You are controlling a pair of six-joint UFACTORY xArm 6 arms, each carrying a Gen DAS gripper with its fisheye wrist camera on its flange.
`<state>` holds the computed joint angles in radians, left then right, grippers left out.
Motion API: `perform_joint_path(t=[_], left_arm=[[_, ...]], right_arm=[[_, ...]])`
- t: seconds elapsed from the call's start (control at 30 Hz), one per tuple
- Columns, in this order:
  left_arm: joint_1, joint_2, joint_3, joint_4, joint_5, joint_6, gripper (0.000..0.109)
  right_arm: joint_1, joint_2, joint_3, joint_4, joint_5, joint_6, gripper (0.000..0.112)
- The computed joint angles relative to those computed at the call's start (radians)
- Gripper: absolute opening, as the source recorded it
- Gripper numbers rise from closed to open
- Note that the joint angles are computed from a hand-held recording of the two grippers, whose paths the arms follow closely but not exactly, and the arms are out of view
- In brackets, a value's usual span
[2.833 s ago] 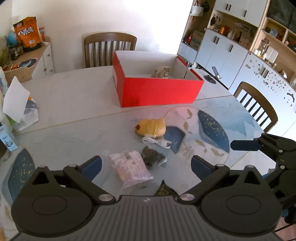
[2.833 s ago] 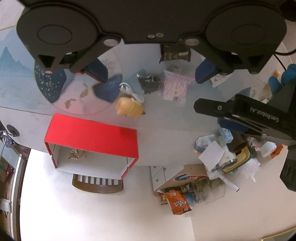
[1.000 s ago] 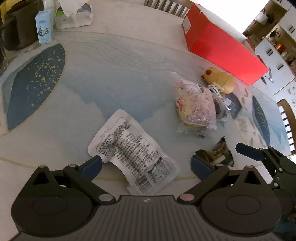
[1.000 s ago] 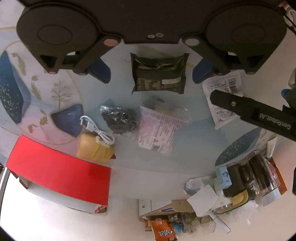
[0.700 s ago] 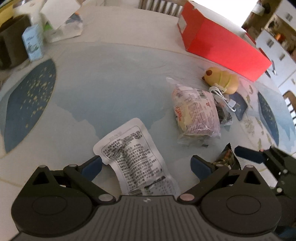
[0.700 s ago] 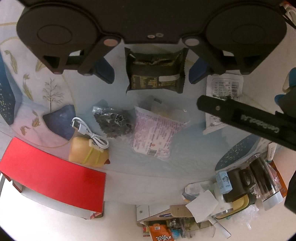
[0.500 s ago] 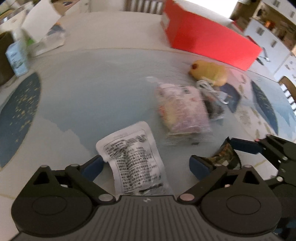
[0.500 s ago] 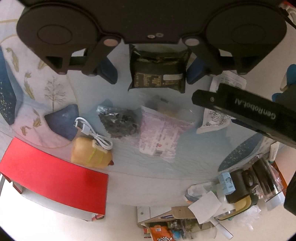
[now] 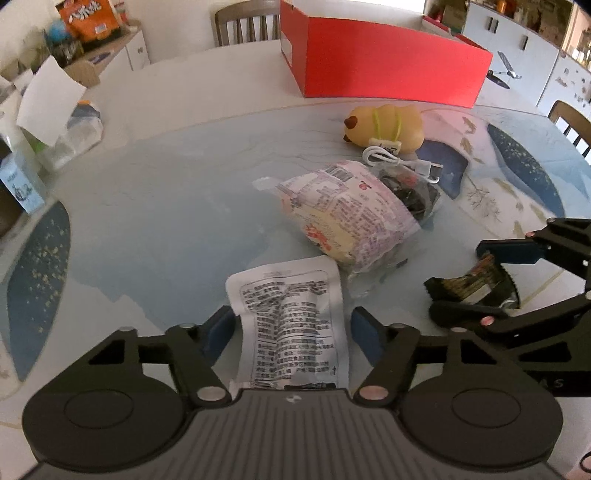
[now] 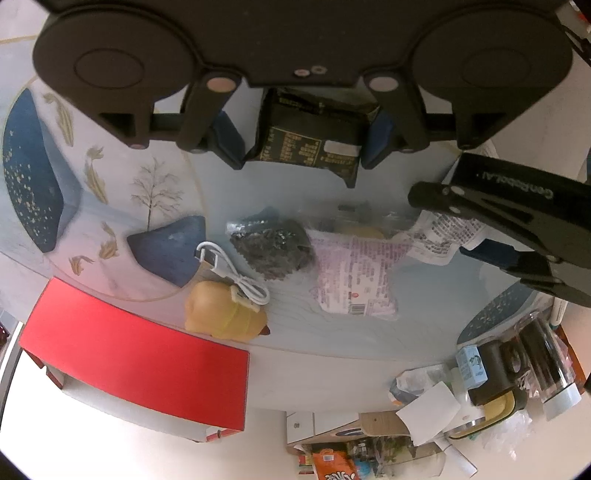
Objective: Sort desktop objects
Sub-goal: 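Lower both grippers onto the white sachet and the dark green packet, then close the left gripper on the white sachet while the right grasps the dark packet, then carry the white sachet and dark green packet over the red box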
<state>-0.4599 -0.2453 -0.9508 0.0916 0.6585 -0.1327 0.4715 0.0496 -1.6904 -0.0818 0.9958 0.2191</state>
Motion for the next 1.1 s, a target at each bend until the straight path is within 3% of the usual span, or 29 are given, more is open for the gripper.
perform_joint_path(t=[0.27,1.1], left_arm=[[0.005,-0.012,0.015,-0.009,-0.023,-0.036,0.059],[0.01,-0.135,0.042,-0.082,0.0,-0.055,0.058]], right_arm=[[0.0,-0.007,-0.007,-0.002,0.028,0.005,0.066],[-0.029,-0.057,-0.033,0.003,0.092,0.011,0.062]])
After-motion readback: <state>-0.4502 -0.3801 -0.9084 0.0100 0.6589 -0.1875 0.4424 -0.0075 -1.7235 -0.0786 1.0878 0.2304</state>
